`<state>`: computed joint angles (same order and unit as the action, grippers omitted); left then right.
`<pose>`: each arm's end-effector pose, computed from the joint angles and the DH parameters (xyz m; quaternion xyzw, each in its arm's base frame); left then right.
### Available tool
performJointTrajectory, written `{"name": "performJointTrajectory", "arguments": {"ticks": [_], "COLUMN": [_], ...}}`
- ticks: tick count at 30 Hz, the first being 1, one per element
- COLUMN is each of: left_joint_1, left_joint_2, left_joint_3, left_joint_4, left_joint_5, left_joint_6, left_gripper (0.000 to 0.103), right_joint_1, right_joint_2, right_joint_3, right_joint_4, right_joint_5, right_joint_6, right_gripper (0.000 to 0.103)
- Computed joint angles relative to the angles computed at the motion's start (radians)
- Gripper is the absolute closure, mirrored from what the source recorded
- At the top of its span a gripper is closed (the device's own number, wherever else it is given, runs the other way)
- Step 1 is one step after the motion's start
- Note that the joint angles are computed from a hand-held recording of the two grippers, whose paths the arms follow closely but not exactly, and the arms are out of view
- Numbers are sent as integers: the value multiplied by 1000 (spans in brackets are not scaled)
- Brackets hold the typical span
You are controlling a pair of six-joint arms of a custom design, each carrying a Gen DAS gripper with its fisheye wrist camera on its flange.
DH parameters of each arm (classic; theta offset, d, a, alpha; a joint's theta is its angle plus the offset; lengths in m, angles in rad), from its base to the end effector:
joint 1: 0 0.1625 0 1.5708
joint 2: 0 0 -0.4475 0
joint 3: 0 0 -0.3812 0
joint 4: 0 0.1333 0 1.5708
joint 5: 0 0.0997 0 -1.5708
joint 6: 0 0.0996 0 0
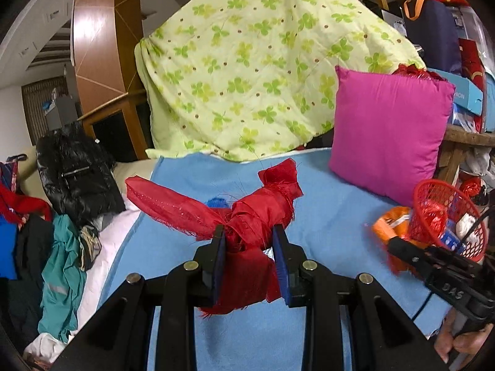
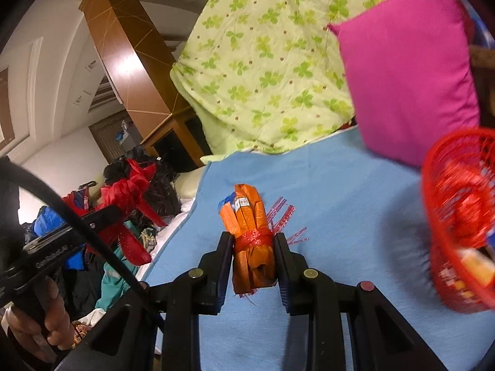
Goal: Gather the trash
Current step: 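Carry the red cloth and orange packet with both grippers over the wastebasket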
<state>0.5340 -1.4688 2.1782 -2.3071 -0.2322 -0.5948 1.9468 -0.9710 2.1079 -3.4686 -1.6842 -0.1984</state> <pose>-0.2573 -0.4196 0.3391 0.1638 0.7669 -0.4590 0.4175 0.3167 -0.4698 0.1831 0.2424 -0.8950 0.3739 0.0195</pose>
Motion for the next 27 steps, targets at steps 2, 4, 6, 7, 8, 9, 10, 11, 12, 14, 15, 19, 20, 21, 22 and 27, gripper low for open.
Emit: {"name": "performJointTrajectory", "arguments": {"ticks": [2,4,6,7,8,9,10,11,12,14,15,19,20,21,22,27], "left_joint_1": [-13,-21,-29,-35,-40,-44,-49,-54,-60,-69,-73,-89,-91,-93,-95,-99], "left_joint_2": [15,40,69,83,100,113,125,139,154,179,193,240,253,265,280,329], "left_joint_3": [-8,-15,-22,-26,-31,-35,-38,-42,-47,-54,-59,-78,-85,-90,-97,-123], "left_joint_4": [-9,-73,-133,-162,-197,-218,-238,-264,-293,-340,-360,-426,-444,-461,-484,-519], "left_joint_5": [8,9,9,6,2,0,-1,-4,-8,-14,-19,-33,-39,-42,-47,-72], "left_joint_6": [7,59,107,131,160,176,191,212,236,275,293,356,372,387,408,444], "left_gripper": [72,72,72,72,72,72,72,72,72,72,72,72,72,72,72,72], "right_joint_1": [5,14,18,21,24,26,29,33,37,42,45,43,42,39,37,18], "right_joint_2": [-33,-77,-112,-132,-154,-171,-188,-206,-220,-247,-261,-303,-312,-325,-333,-374], "right_joint_3": [10,19,27,31,38,43,49,55,59,67,73,84,86,91,94,106], "right_joint_4": [4,16,22,27,30,32,32,32,32,35,34,36,35,32,32,25], "right_joint_5": [-14,-37,-53,-59,-67,-72,-79,-87,-96,-109,-116,-128,-132,-137,-140,-147], "right_joint_6": [-4,-14,-21,-24,-29,-35,-41,-48,-56,-68,-74,-90,-94,-97,-98,-113], "right_gripper": [74,74,74,74,74,74,74,74,74,74,74,74,74,74,74,74]}}
